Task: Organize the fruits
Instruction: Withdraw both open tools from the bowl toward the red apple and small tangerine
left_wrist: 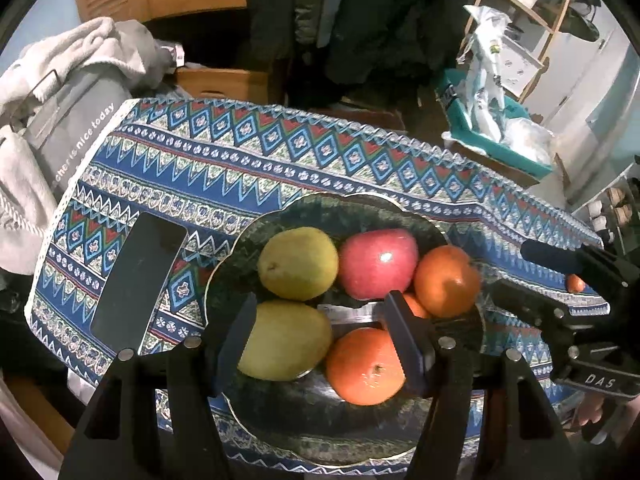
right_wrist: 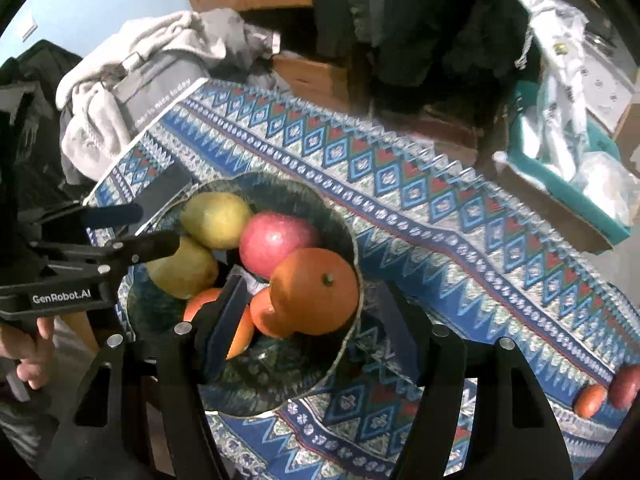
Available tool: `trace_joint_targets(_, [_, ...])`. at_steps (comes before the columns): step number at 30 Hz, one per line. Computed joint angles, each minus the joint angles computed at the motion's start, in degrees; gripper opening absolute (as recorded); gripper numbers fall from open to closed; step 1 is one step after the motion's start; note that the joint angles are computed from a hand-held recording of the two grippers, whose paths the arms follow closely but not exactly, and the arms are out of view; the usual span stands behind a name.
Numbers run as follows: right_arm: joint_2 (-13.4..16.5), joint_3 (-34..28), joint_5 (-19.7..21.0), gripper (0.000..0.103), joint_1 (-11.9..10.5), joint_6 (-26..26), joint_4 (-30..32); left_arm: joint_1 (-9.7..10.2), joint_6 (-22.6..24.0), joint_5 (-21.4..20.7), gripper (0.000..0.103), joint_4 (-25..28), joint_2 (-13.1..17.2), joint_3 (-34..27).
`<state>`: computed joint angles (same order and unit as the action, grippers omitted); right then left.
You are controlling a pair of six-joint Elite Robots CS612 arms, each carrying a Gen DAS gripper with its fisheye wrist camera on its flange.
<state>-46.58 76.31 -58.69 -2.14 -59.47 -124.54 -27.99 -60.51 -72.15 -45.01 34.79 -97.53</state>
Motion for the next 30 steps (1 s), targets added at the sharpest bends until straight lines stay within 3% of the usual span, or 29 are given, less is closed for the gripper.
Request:
trace_joint_targets(13, [-2.1, 0.5, 1.7, 0.069, -2.3, 3.7, -2.7, -2.05, 3.3, 4.5, 0.072, -2.0, -2.0, 0.8])
trace_joint_targets(30, [-3.8, 2.1, 2.4, 0.069, -7.2, 9.7, -13.3, -3.96, 9.8, 4.7, 0.081, -10.8, -5.6, 7.4])
